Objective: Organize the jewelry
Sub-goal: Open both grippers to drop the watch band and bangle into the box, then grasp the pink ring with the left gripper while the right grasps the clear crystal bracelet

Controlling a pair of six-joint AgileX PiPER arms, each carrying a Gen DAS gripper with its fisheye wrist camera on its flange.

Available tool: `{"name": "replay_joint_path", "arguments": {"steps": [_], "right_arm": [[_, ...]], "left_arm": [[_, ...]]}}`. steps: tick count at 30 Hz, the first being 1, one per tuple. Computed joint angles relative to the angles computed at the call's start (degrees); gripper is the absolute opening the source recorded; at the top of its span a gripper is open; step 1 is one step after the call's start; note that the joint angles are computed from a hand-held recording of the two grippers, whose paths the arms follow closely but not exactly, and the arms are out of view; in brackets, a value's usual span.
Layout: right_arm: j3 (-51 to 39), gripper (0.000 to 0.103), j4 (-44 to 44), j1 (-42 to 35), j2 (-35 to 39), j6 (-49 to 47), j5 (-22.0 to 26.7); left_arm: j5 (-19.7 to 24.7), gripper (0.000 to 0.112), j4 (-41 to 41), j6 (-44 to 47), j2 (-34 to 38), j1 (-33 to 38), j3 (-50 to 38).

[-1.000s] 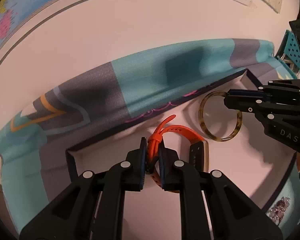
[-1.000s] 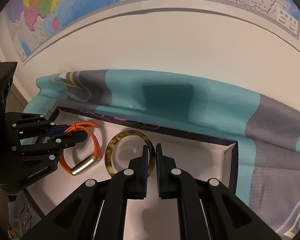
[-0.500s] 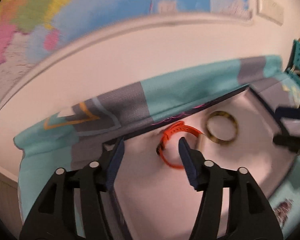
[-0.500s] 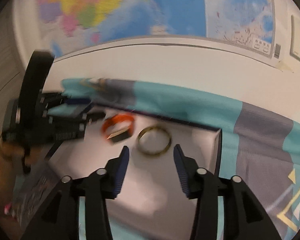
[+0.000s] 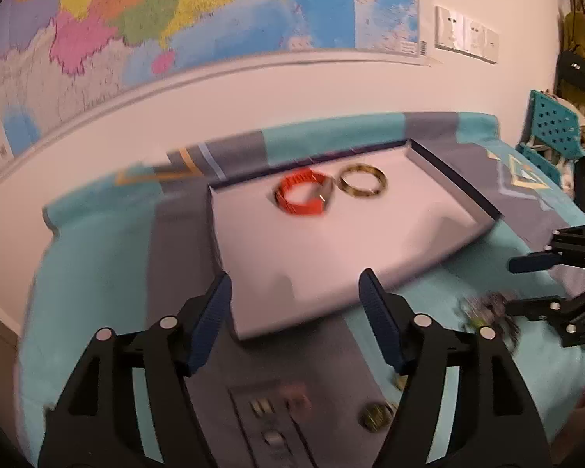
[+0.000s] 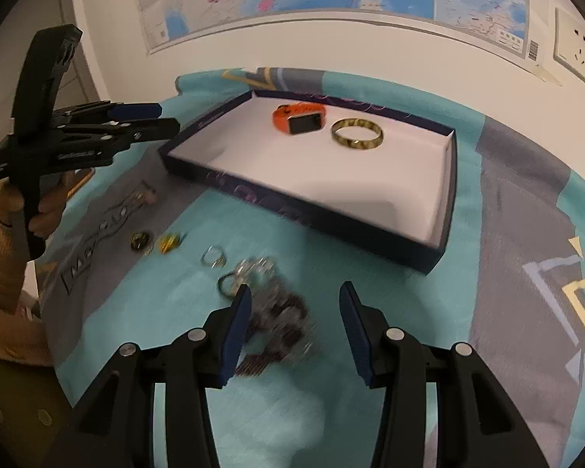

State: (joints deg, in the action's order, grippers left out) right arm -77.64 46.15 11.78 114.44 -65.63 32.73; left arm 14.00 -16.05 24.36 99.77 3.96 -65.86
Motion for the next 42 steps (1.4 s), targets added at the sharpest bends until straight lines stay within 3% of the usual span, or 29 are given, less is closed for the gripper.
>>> {"name": "replay_joint_path", "arguments": {"steps": [3, 5, 7, 13, 23, 27, 36, 42], "right_arm": [[3.2, 0.044, 0.2, 1.7, -1.3, -2.1, -2.9], [3.9, 0.041, -0.6, 2.9, -1.2, -2.5, -4.7], [3.9, 0.029, -3.0, 4.0, -1.0, -1.0, -6.5], [3.1, 0.019, -4.3, 3.8, -0.7, -0.3, -6.3], [-1.2, 0.015, 6.1, -2.1, -1.1, -2.6, 2.9], [-2.4, 0.015, 10.9, -4.2, -1.4, -4.0, 6.3], [-4.0, 0.015, 17.2, -5.4, -1.4, -5.9, 8.2], [-5.9, 0.015, 17.7, -4.0, 1.1, -4.5, 8.1]], "left_arm": [[-2.1, 0.070, 0.2, -1.3, -2.0, 0.0, 4.7], [-2.3, 0.070, -6.0, 3.4, -2.6, 0.9, 6.8], [-2.6, 0.070, -8.1, 4.5, -2.8, 1.3, 8.2], [-2.4, 0.070, -13.9, 9.4, -3.8, 2.9, 11.3], [-0.8, 0.070, -27.1, 22.9, -5.6, 4.9, 13.5], [-0.9, 0.070, -29.0, 24.5, -6.1, 5.0, 14.6], [-0.9, 0.070, -32.5, 30.6, -6.7, 4.8, 16.4], [0.5, 0.060, -31.8, 29.7, -5.0, 6.3, 15.2]]}}
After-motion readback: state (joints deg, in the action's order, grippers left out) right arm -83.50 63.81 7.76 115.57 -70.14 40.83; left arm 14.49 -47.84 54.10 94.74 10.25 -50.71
